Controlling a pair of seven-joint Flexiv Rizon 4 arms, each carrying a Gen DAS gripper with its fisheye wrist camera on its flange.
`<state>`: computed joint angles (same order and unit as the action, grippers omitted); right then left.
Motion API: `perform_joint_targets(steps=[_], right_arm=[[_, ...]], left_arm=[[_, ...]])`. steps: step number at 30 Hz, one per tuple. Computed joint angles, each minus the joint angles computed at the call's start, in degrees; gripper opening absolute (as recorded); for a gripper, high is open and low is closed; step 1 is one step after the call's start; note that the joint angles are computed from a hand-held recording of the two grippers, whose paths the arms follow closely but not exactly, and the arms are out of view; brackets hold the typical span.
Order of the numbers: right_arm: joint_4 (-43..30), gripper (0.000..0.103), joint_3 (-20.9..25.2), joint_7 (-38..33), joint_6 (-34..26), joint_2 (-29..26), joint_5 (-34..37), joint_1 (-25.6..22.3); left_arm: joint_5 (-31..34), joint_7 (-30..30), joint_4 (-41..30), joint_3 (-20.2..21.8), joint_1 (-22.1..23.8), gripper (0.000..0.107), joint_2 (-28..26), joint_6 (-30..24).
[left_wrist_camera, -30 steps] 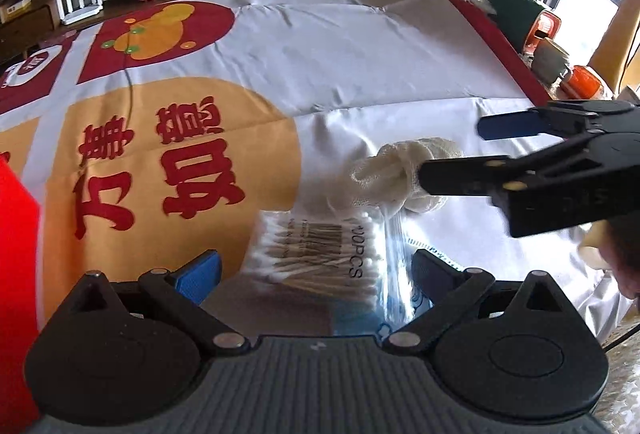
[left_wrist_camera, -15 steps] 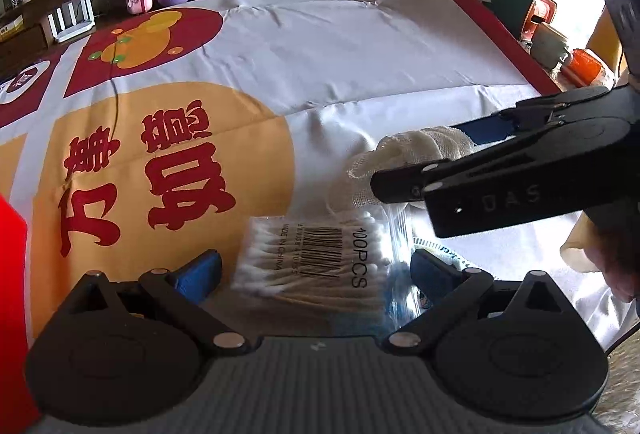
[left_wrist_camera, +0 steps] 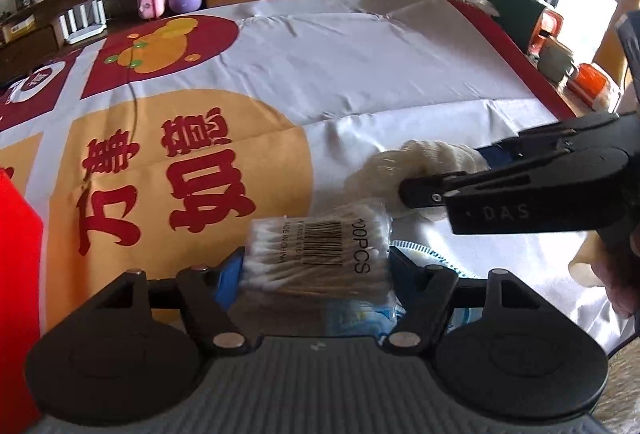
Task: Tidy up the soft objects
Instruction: 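Carry the swab pack and knitted item into the tin with both grippers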
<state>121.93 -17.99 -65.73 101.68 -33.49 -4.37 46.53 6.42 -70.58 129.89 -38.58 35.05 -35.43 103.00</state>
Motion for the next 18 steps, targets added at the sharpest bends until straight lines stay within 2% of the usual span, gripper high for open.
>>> perform_joint_targets(steps=[10, 18], right_arm=[[3.1, 0.044, -4.4, -1.0, 2.1, 3.3, 3.3, 5.3], [6.3, 0.044, -9.1, -3.3, 2.9, 7.8, 6.5, 12.4]], left_arm=[[1.6, -2.9, 2.6, -4.8, 5.9, 0.073, 2.6, 1.0], [2.6, -5.4, 6.2, -11.4, 13.6, 0.073, 7.0, 0.4]])
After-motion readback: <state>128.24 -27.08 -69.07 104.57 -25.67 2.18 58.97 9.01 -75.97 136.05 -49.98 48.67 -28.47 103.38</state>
